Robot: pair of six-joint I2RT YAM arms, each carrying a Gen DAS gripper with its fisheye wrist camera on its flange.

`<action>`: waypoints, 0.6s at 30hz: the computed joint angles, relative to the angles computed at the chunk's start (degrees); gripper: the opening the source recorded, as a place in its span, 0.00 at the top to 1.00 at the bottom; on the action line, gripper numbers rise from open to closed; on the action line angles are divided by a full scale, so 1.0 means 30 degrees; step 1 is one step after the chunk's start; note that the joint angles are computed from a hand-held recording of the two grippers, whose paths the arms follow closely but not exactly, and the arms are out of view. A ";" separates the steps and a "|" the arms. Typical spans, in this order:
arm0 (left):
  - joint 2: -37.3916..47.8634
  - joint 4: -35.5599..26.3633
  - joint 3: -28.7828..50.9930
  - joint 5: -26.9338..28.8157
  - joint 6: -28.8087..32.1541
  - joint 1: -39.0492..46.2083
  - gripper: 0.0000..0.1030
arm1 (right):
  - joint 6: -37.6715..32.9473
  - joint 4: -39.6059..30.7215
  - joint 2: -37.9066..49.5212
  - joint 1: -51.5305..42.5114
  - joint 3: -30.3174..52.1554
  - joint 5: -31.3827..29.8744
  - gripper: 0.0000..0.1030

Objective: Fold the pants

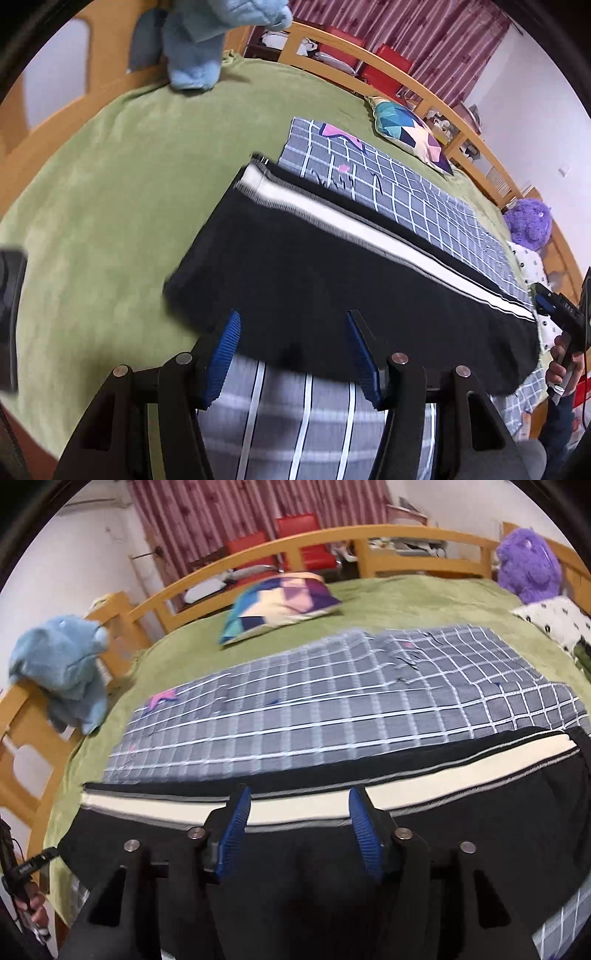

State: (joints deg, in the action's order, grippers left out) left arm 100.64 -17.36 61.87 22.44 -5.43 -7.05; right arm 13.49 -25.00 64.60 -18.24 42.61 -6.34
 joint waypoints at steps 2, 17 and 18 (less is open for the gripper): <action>-0.0663 0.0574 -0.1333 0.0507 -0.0097 0.0636 0.47 | 0.1492 -0.1549 -0.1184 0.2703 0.0254 0.2154 0.46; 0.3672 0.1809 0.0354 0.2166 -0.1042 0.2128 0.47 | 0.7894 -0.4469 -0.4146 0.9943 0.0225 0.4951 0.47; 0.4115 0.1823 0.0723 0.2252 -0.1239 0.2110 0.47 | 0.8280 -0.4319 -0.4373 0.9819 -0.0042 0.4847 0.47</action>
